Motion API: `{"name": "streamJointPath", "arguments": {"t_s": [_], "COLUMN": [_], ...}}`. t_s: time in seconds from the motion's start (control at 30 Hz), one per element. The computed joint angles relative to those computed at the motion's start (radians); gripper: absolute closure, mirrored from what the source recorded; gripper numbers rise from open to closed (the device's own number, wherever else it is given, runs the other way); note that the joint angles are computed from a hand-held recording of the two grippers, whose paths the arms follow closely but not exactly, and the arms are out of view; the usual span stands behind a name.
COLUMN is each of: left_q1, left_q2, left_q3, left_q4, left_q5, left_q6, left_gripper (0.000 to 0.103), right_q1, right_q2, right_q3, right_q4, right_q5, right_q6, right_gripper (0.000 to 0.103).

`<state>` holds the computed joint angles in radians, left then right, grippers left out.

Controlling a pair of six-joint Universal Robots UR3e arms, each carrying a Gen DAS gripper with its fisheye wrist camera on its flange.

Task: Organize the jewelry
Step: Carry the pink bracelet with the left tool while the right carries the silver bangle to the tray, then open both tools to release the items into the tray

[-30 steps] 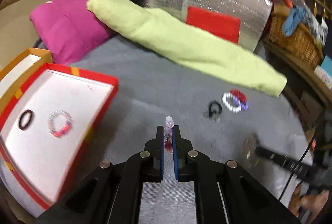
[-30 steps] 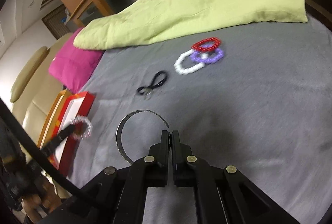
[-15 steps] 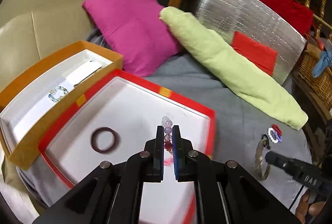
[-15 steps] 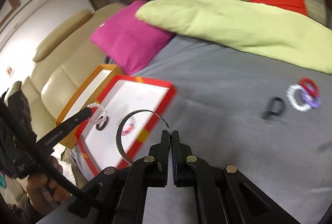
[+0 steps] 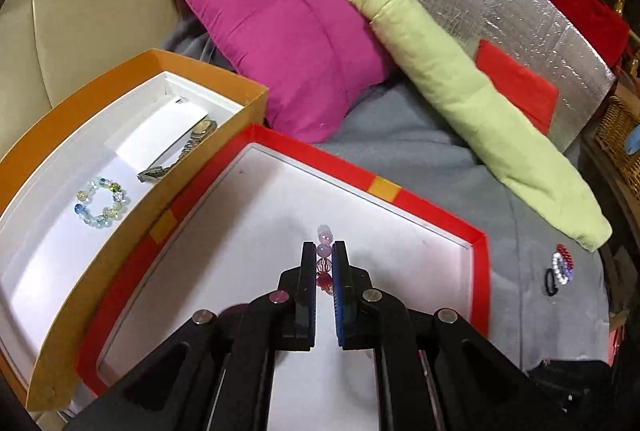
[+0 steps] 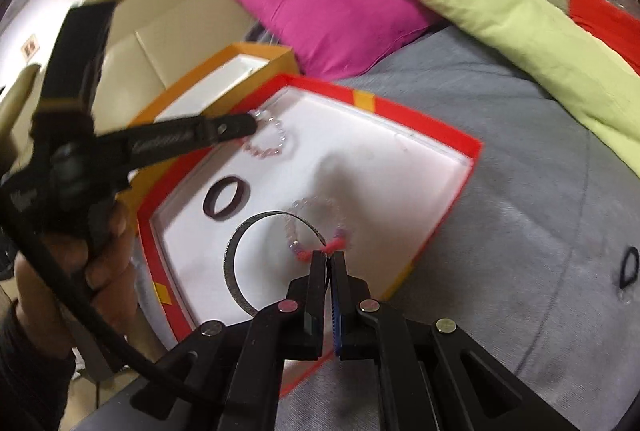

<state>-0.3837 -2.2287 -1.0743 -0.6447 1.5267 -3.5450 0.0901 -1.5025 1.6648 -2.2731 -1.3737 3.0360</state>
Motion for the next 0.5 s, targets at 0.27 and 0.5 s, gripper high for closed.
{"name": "streamJointPath", "arguments": {"t_s": [0.27,0.5], "left_q1": [0.020,0.030], "left_q2": [-0.054,0.012], "left_q3": [0.076,-0.008], "left_q4": [-0.154,-0.132], "left_q5": [0.018,0.047], "left_q6": [-0.021,-0.064], "left_gripper": [0.095,0.088], "right_q1": [0.083,0.106], "right_q2": [0.087,0.095], "right_q3": [-0.054,-0.066], "right_q4": [0.014,0.028], "right_q5": [-0.086,-0.116], "right_q6": [0.005,0.023], "right_gripper": [0.100,0.096]}}
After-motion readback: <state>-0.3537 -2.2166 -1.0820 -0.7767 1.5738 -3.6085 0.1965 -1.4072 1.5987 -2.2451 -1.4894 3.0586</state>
